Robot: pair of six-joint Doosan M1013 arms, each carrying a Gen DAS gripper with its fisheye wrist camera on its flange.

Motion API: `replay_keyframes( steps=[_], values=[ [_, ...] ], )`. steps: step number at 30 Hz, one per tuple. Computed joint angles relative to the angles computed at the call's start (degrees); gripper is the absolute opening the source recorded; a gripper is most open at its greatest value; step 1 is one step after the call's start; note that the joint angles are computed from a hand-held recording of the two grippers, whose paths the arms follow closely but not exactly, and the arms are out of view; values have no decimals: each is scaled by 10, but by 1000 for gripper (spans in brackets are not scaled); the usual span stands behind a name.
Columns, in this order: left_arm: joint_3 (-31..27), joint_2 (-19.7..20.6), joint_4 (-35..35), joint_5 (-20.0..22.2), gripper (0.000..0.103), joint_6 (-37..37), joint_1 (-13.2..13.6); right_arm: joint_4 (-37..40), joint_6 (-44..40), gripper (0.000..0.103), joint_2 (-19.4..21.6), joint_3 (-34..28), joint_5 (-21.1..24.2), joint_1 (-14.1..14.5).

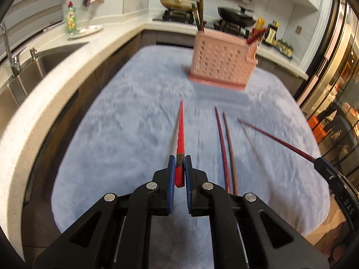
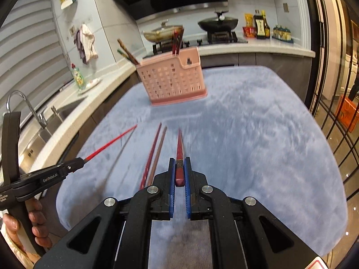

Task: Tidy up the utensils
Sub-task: 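Lift both chopsticks and carry them over the pink basket with both tools, then open both tools to drop the chopsticks into the pink basket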

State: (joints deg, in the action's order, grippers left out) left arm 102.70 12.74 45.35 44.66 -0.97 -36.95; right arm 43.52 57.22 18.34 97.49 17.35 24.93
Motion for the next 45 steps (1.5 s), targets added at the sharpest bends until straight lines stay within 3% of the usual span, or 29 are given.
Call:
replay_keyframes(
  steps=[11,22,30,37,45],
  values=[
    [-25,-15,48,8,7,2,15,114,-108,7,-1,-44,-26,-10],
    [-79,-6,64,-1,7,48,42,138,-118,7,23,-103,-19,-14],
    [-141,7,104,-10,7,66,60,193,-142,7,62,-194,5,-20],
    [-214,38,178,-18,7,39,82,157,-91,7,117,-310,1,-15],
    [-278,83,216,-34,7,25,110,41,34,7,186,-430,3,-9]
  ],
)
